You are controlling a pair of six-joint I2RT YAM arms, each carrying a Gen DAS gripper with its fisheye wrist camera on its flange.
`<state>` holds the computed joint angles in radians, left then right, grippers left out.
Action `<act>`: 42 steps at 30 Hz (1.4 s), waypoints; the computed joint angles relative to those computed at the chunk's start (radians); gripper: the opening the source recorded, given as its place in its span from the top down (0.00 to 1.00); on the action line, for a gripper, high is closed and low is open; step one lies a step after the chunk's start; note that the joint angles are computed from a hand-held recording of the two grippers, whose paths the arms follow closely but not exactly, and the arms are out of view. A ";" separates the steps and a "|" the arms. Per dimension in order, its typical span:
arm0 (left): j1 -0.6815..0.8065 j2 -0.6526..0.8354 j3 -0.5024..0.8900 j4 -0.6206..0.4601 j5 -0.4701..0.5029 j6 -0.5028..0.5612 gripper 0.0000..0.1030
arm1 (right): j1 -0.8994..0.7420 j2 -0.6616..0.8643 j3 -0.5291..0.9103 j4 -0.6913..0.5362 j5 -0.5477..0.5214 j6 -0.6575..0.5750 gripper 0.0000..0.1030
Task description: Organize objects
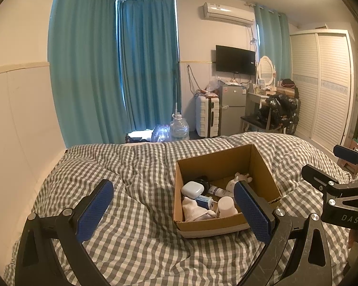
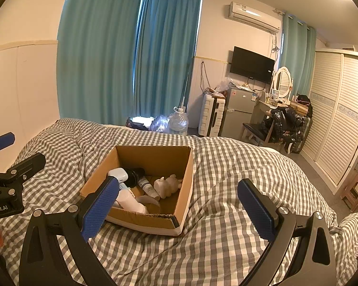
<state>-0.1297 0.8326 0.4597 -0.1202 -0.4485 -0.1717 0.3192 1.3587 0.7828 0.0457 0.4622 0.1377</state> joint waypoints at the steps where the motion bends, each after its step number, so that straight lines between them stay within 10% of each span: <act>1: 0.000 -0.003 -0.002 0.001 -0.001 -0.001 0.00 | 0.001 0.004 0.002 0.001 0.001 -0.001 0.03; 42: 0.015 -0.017 -0.018 0.008 -0.002 -0.007 0.00 | 0.012 0.028 0.009 0.002 0.012 0.005 0.03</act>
<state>-0.1143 0.8156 0.4415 -0.1126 -0.4502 -0.1788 0.3316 1.3871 0.7919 0.0473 0.4743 0.1423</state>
